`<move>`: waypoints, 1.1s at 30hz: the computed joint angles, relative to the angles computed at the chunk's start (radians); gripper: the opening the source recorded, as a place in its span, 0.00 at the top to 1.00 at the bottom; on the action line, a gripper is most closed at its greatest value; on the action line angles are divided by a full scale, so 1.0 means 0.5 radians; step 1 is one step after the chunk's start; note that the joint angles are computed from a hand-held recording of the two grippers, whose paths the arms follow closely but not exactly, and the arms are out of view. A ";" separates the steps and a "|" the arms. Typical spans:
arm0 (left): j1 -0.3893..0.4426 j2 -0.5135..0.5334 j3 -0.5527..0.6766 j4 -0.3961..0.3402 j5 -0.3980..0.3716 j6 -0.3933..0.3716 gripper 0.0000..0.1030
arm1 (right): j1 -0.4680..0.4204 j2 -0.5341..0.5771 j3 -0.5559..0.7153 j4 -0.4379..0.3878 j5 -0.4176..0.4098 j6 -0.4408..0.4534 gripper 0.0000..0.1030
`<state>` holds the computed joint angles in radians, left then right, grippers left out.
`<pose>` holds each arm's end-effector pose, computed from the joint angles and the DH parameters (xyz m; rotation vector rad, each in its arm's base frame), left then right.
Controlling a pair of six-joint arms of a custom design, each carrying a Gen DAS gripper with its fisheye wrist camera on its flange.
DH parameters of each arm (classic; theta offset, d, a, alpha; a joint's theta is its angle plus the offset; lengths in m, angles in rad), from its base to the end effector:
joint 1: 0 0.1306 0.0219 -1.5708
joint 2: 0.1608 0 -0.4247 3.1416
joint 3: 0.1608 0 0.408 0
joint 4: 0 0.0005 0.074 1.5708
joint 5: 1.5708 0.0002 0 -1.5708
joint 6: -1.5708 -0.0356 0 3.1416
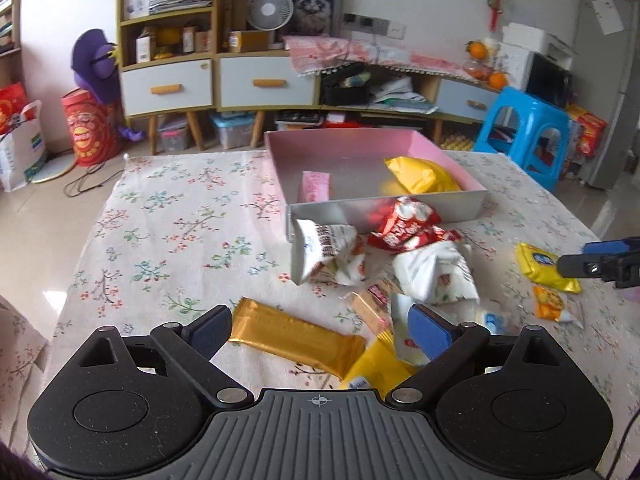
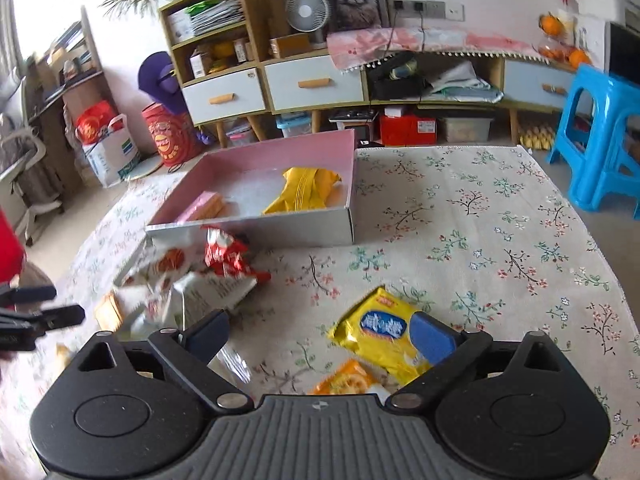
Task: Organize snacks
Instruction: 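Withdraw both tools from the box back over the snack pile, then grasp the yellow waffle sandwich bag with the left tool while the right tool grasps the orange-printed biscuit packet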
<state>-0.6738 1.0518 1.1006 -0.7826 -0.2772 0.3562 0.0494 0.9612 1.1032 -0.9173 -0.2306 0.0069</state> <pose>0.2877 -0.2179 0.4756 0.2205 2.2698 -0.2223 0.3182 0.0234 0.4948 -0.1793 2.3318 0.2913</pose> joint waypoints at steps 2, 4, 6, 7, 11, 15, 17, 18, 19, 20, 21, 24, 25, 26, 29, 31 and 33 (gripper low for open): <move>-0.003 -0.045 -0.063 0.063 0.066 -0.068 0.07 | 0.006 -0.036 -0.054 0.001 -0.010 0.075 0.13; -0.017 -0.068 -0.103 0.098 0.102 -0.151 0.07 | 0.022 -0.058 -0.089 -0.019 -0.014 0.143 0.13; -0.027 -0.081 -0.133 0.116 0.130 -0.219 0.07 | 0.045 -0.085 -0.128 -0.013 0.016 0.204 0.13; -0.039 -0.083 -0.145 0.116 0.147 -0.241 0.07 | 0.062 -0.100 -0.148 -0.009 0.041 0.233 0.13; -0.052 -0.078 -0.163 0.063 0.230 -0.294 0.07 | 0.101 -0.117 -0.191 -0.025 0.105 0.354 0.13; -0.048 -0.076 -0.171 -0.017 0.308 -0.322 0.07 | 0.065 -0.087 -0.201 -0.054 0.063 0.360 0.13; -0.039 -0.073 -0.168 -0.055 0.359 -0.318 0.07 | 0.039 -0.073 -0.207 -0.055 0.046 0.323 0.12; -0.034 -0.073 -0.167 -0.069 0.388 -0.318 0.07 | 0.026 -0.072 -0.211 -0.047 0.038 0.313 0.12; -0.025 -0.075 -0.166 -0.086 0.425 -0.322 0.07 | 0.010 -0.072 -0.215 -0.046 0.022 0.304 0.12; -0.017 -0.076 -0.164 -0.105 0.466 -0.327 0.07 | -0.006 -0.072 -0.217 -0.049 -0.002 0.296 0.12; -0.012 -0.078 -0.164 -0.117 0.497 -0.327 0.07 | -0.024 -0.075 -0.220 -0.050 -0.037 0.291 0.12; -0.002 -0.086 -0.167 -0.138 0.553 -0.326 0.07 | -0.065 -0.084 -0.213 -0.095 -0.192 0.310 0.12; -0.006 -0.088 -0.167 -0.141 0.552 -0.326 0.07 | -0.073 -0.086 -0.205 -0.125 -0.249 0.335 0.13; -0.010 -0.088 -0.166 -0.142 0.542 -0.328 0.07 | -0.069 -0.088 -0.195 -0.153 -0.294 0.362 0.15; -0.035 -0.087 -0.169 -0.142 0.466 -0.328 0.07 | -0.034 -0.124 -0.199 -0.156 -0.329 0.432 0.20; -0.051 -0.085 -0.170 -0.139 0.398 -0.327 0.08 | 0.001 -0.144 -0.214 -0.111 -0.254 0.437 0.20; -0.060 -0.087 -0.176 -0.125 0.354 -0.315 0.08 | 0.024 -0.147 -0.225 -0.078 -0.165 0.446 0.20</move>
<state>-0.7037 1.0084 1.0124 -0.8452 -0.1002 0.1986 0.0614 0.8875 0.9905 -0.9565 -0.3128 0.2300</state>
